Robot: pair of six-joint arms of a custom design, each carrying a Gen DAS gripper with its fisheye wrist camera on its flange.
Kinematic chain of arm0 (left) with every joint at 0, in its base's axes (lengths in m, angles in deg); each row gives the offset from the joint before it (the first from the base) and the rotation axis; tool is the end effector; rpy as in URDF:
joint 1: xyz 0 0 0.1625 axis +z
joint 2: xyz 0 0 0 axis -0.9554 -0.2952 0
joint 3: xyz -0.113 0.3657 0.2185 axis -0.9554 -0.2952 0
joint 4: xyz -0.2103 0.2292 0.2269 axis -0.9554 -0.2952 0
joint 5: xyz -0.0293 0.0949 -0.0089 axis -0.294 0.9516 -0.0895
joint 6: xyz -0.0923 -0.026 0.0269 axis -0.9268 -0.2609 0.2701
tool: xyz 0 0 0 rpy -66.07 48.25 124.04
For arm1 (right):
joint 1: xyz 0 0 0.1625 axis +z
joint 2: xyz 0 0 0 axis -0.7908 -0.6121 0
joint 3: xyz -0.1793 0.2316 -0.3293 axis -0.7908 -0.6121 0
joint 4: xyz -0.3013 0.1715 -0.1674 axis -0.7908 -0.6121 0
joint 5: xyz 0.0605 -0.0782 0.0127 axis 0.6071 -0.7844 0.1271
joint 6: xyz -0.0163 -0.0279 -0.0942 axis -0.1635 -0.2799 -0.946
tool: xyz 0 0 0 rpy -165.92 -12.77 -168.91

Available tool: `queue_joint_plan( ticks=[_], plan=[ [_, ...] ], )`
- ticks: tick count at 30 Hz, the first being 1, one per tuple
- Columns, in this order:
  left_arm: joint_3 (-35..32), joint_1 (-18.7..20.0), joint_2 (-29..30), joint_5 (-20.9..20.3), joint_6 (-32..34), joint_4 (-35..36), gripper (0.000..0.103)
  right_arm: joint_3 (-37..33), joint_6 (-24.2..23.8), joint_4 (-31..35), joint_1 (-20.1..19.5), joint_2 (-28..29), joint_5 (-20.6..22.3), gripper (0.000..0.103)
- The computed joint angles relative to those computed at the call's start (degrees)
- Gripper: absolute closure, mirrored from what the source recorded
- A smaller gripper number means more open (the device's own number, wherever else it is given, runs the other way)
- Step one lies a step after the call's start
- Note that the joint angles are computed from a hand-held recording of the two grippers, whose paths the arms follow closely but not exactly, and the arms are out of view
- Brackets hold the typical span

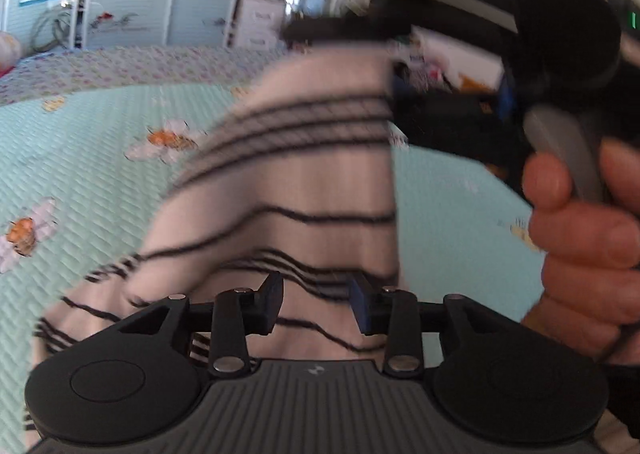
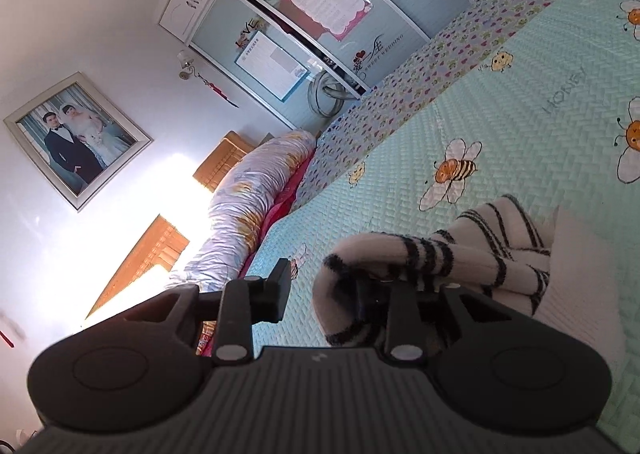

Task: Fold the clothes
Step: 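Fold the striped sleeve over the sweater with the right tool while the left tool holds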

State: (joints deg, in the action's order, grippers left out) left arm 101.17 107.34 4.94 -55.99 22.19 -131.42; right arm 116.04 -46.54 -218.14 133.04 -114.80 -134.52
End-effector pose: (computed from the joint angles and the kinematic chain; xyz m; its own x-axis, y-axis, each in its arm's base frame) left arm -0.4219 -0.5441 -0.0118 -0.8333 0.1523 -0.5314 0.4937 0.6376 -0.5914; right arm 0.0780 -0.6434 0.3650 -0.8926 -0.4104 -0.1868 -0.2206 0.7588 -0.6129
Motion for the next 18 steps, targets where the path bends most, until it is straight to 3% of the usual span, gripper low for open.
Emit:
queue_joint_plan(
  ticks=[2, 3, 7, 9, 12, 15, 18],
  plan=[
    [-2.79, 1.13, 1.5, 1.34, -1.53, 4.64, 0.081, 0.09, 0.08, 1.29, -0.32, 0.62, -0.08, 0.069],
    [-3.06, 1.62, 1.38, 2.41, -2.29, 4.87, 0.094, 0.24, -0.03, 1.58, -0.57, 0.6, 0.25, 0.069],
    [-3.55, 3.46, 0.4, 8.01, -4.61, 3.89, 0.099, 0.64, -1.21, 2.08, -1.76, 0.03, 1.65, 0.067],
    [-3.49, 4.0, -0.74, 12.09, -5.21, 2.76, 0.099, 0.35, -0.24, 2.06, -2.64, -0.81, 1.17, 0.051],
    [-2.41, 4.67, -3.15, 16.19, -2.03, -4.21, 0.099, 1.82, 0.68, -1.13, -4.94, -3.02, 1.16, 0.041],
    [-1.6, 4.59, -4.63, 19.02, 2.37, -7.64, 0.099, 5.25, -2.43, -8.56, -4.59, -4.8, -6.66, 0.037],
    [0.5, 4.54, -6.47, 18.55, -1.06, -3.53, 0.1, 8.22, -6.98, -14.56, -2.83, -4.6, -13.56, 0.037]
  ],
)
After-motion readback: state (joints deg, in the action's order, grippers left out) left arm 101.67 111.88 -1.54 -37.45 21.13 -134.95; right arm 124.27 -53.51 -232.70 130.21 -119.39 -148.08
